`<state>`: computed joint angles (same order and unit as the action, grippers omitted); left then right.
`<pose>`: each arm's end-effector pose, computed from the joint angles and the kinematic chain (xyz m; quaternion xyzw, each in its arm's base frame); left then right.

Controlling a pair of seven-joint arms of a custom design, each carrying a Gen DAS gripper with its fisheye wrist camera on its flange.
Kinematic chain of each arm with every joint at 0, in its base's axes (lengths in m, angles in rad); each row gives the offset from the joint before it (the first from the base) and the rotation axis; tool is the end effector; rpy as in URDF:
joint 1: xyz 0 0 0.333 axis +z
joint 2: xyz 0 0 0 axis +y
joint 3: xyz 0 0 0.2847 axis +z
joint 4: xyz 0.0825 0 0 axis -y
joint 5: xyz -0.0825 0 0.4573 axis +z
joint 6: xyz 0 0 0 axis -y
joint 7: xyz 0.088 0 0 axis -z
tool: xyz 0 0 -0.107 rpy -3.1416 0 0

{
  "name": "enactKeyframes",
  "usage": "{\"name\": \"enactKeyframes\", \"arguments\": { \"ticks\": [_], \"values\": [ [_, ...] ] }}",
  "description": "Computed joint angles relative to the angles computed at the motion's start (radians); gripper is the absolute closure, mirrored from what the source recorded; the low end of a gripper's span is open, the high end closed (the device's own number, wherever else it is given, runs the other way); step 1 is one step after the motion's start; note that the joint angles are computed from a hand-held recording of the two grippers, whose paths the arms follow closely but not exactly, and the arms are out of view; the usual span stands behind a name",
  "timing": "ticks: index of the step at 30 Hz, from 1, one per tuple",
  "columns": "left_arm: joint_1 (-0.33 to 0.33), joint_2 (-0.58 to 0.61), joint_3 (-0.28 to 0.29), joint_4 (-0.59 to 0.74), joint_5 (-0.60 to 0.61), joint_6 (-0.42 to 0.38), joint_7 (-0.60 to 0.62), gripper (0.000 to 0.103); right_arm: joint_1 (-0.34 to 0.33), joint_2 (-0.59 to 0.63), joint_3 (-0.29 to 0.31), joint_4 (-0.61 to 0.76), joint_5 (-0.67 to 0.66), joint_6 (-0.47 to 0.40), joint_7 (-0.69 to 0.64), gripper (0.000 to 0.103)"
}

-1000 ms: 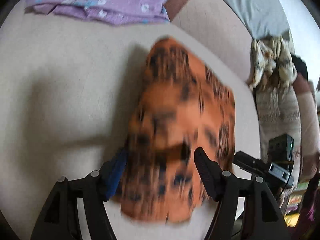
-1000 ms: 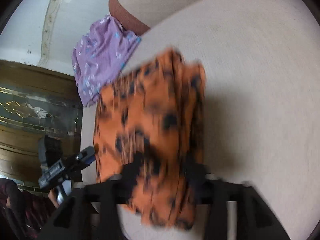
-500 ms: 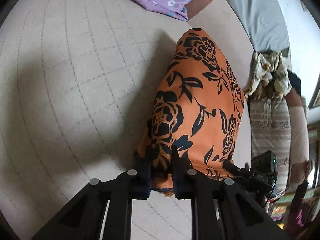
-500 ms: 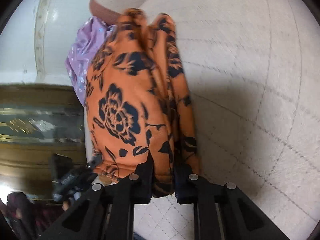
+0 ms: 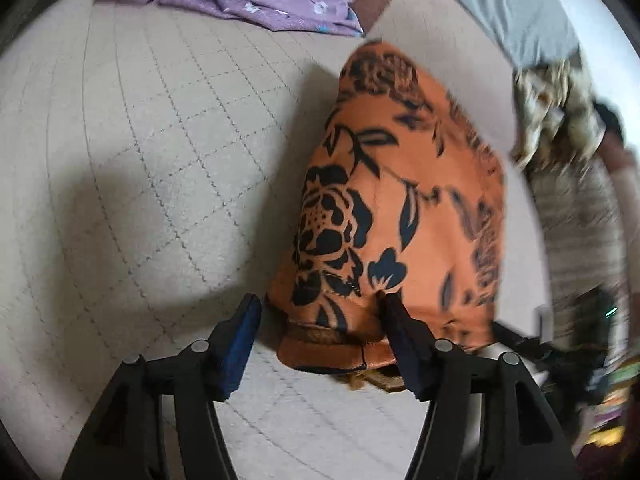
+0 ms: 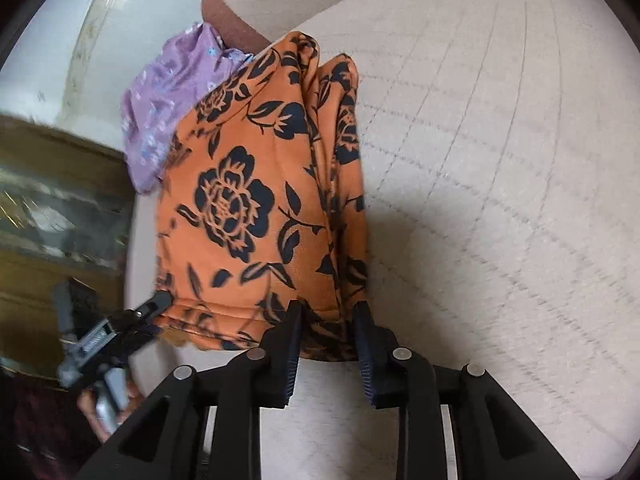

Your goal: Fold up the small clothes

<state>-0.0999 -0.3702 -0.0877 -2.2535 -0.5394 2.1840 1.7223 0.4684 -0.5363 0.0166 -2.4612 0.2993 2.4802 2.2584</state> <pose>0.5386 -0.1234 0.4936 0.6501 -0.7116 0.2599 0.0588 0.4553 0.2389 0.4940 -0.5330 0.7929 0.0600 0.2891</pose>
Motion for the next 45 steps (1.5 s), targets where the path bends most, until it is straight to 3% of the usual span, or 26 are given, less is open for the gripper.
{"name": "enactKeyframes", "arguments": {
  "ticks": [2, 5, 6, 7, 8, 12, 14, 23, 26, 29, 31, 33, 36, 38, 42, 44, 45],
  "values": [
    [0.0, 0.0, -0.009, -0.009, 0.01, 0.019, -0.009, 0.034, -0.009, 0.033, 0.021, 0.023, -0.027, -0.026, 0.027, 0.067],
    [-0.001, -0.02, -0.001, -0.021, -0.002, 0.029, -0.017, 0.034, 0.006, 0.005, 0.0, -0.008, 0.019, 0.023, 0.015, 0.066],
    [-0.003, -0.028, 0.002, -0.027, -0.011, 0.035, -0.015, 0.034, 0.011, -0.015, -0.007, -0.027, 0.031, 0.047, 0.005, 0.049],
    [-0.005, -0.031, 0.008, -0.029, -0.021, 0.033, -0.01, 0.034, 0.019, -0.026, -0.017, -0.041, 0.047, 0.076, -0.007, 0.02],
    [-0.006, -0.029, 0.009, -0.027, -0.027, 0.031, -0.013, 0.034, 0.013, -0.036, -0.009, -0.055, 0.044, 0.104, 0.009, 0.017],
    [-0.004, -0.022, 0.013, -0.024, -0.032, 0.01, -0.014, 0.034, 0.088, -0.038, -0.081, -0.073, 0.142, 0.148, -0.068, 0.017],
    [0.0, -0.023, 0.019, -0.027, -0.039, 0.007, -0.002, 0.034, 0.096, -0.021, -0.097, -0.066, 0.177, 0.129, -0.093, 0.017],
    [0.0, 0.056, 0.016, 0.029, -0.082, 0.006, -0.001, 0.034, 0.03, 0.083, -0.032, 0.021, 0.131, 0.07, -0.062, 0.02],
    [0.005, 0.072, 0.02, 0.041, -0.109, -0.003, 0.005, 0.035, 0.033, 0.102, -0.039, 0.032, 0.164, 0.086, -0.081, 0.033],
    [0.005, 0.077, 0.032, 0.039, -0.159, -0.035, 0.038, 0.046, 0.069, 0.084, -0.072, 0.008, 0.264, 0.091, -0.177, 0.047],
    [0.008, 0.085, 0.042, 0.042, -0.206, -0.066, 0.055, 0.053, 0.107, 0.082, -0.104, -0.007, 0.381, 0.115, -0.254, 0.064],
    [0.014, 0.099, 0.044, 0.049, -0.228, -0.083, 0.063, 0.067, 0.11, 0.092, -0.108, -0.01, 0.442, 0.129, -0.291, 0.07],
    [0.027, 0.06, 0.069, 0.028, -0.331, -0.138, 0.052, 0.079, 0.063, 0.06, -0.064, -0.016, 0.385, 0.131, -0.277, 0.077],
    [0.028, -0.002, 0.058, -0.015, -0.331, -0.118, 0.081, 0.089, 0.049, 0.029, -0.049, -0.023, 0.342, 0.138, -0.262, 0.078],
    [0.019, 0.012, 0.005, -0.031, -0.181, -0.038, 0.088, 0.088, 0.036, 0.075, -0.052, -0.005, 0.282, 0.081, -0.212, 0.077],
    [0.011, 0.002, 0.015, -0.031, -0.181, -0.032, 0.095, 0.087, 0.04, 0.072, -0.048, -0.013, 0.298, 0.114, -0.209, 0.075],
    [0.01, -0.015, 0.008, -0.037, -0.155, -0.019, 0.096, 0.08, 0.035, 0.065, -0.037, -0.013, 0.279, 0.124, -0.203, 0.073]
  ]
}}
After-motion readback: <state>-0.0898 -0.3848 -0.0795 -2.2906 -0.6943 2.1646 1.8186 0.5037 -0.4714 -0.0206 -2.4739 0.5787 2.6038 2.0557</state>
